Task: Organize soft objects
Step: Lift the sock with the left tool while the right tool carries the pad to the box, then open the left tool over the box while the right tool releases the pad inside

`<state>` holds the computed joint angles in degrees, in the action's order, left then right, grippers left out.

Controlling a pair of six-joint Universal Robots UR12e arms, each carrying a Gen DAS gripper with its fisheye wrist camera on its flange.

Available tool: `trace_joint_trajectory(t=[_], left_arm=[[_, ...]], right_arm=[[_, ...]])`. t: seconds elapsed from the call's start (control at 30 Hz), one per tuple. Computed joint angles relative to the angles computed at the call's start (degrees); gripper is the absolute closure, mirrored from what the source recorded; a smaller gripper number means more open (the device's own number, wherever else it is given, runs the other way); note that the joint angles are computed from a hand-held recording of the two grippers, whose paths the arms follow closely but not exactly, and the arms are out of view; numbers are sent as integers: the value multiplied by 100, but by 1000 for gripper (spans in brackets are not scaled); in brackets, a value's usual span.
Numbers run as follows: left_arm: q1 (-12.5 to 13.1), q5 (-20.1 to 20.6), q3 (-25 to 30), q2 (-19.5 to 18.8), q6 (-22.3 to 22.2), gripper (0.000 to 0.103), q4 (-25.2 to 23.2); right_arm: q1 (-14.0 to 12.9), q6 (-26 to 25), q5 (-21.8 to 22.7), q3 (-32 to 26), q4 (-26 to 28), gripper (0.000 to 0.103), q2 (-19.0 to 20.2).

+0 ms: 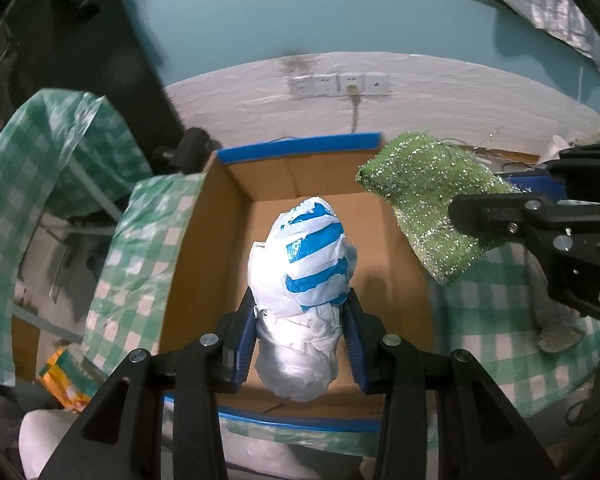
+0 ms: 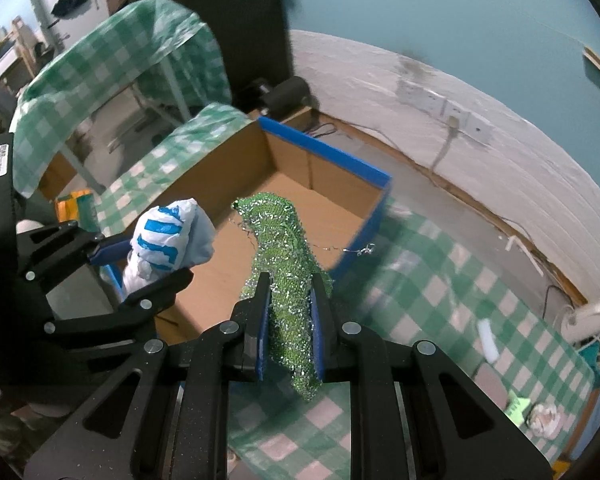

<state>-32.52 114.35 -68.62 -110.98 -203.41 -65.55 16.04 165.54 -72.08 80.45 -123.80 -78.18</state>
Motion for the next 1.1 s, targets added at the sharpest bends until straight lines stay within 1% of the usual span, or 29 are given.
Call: trace_joint_trajectory(t=[0.13,0.27,0.37,0.43,0.47,0.5,0.53,0.57,0.6,0.67,0.83,1.1], left_arm=[[82,53,-96,41,-147,63,-168],[144,46,-143,57,-284,63,-331],[155,96,-127,47,-363,62,-465],[158,130,-123,47,-406,60,-492],[164,134,-123,47,-416,57,-499],[162,158,-113,45,-432,50,-526],[157,190,-99,37,-442,43,-542],[147,253,-88,32,-451,41,-548],[137,303,-74,27,-463,40,-555],[133,319,-72,30,-452,40,-517],[119,271,-42,21,-433,39,-445],[23,201,102,-79,-183,37,-355]], right_arm=[[124,-77,9,-137,153,87,137],[169,-107,90,-230,348,87,241],[179,-91,133,-271,392,84,299],[184,-29,94,-289,398,76,320],[186,-8,81,-277,365,69,314],[187,32,37,-241,277,61,296],[190,66,-2,-224,220,56,285],[195,91,-31,-216,179,49,282],[193,111,-54,-194,120,47,267],[183,139,-100,-172,52,47,252],[104,231,-43,-127,23,46,198],[-37,371,-73,60,-57,46,48]])
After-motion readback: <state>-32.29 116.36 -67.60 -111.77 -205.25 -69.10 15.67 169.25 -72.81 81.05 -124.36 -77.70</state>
